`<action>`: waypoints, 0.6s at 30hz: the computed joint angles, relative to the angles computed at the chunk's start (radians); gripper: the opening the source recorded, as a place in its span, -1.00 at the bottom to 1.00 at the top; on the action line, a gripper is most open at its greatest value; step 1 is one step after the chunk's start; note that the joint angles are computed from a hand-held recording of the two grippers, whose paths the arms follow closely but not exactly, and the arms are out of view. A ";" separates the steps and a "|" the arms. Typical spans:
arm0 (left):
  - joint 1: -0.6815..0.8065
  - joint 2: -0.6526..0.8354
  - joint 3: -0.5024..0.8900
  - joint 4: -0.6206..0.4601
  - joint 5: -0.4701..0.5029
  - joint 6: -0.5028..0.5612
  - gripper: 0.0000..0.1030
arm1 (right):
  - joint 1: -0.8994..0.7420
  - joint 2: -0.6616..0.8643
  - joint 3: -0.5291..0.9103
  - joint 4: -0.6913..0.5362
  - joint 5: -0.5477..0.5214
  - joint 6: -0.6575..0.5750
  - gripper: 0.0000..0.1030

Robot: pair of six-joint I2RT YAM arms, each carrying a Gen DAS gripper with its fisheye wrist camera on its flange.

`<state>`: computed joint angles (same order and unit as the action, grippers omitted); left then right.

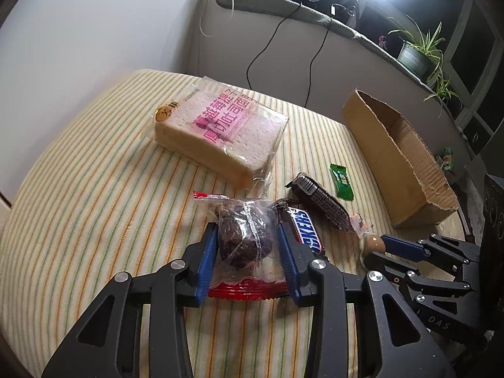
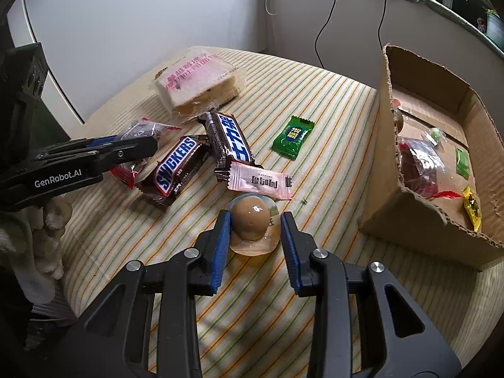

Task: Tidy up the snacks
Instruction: 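Grasp the dark pastry in clear bag with the left gripper while the right gripper grasps the brown egg candy, then carry the pastry in the left gripper while the right gripper carries the egg candy over the box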

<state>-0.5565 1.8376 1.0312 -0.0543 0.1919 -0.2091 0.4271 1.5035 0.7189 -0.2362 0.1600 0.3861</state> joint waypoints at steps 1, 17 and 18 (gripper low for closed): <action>-0.001 -0.004 -0.001 -0.001 -0.001 0.000 -0.29 | 0.001 -0.008 -0.003 -0.002 0.000 0.001 -0.35; -0.035 -0.071 0.031 -0.024 -0.018 0.000 -0.30 | -0.005 -0.276 -0.085 -0.098 0.016 0.009 -0.35; -0.041 -0.068 0.040 -0.025 -0.019 -0.001 -0.30 | -0.011 -0.300 -0.087 -0.111 0.017 0.005 -0.35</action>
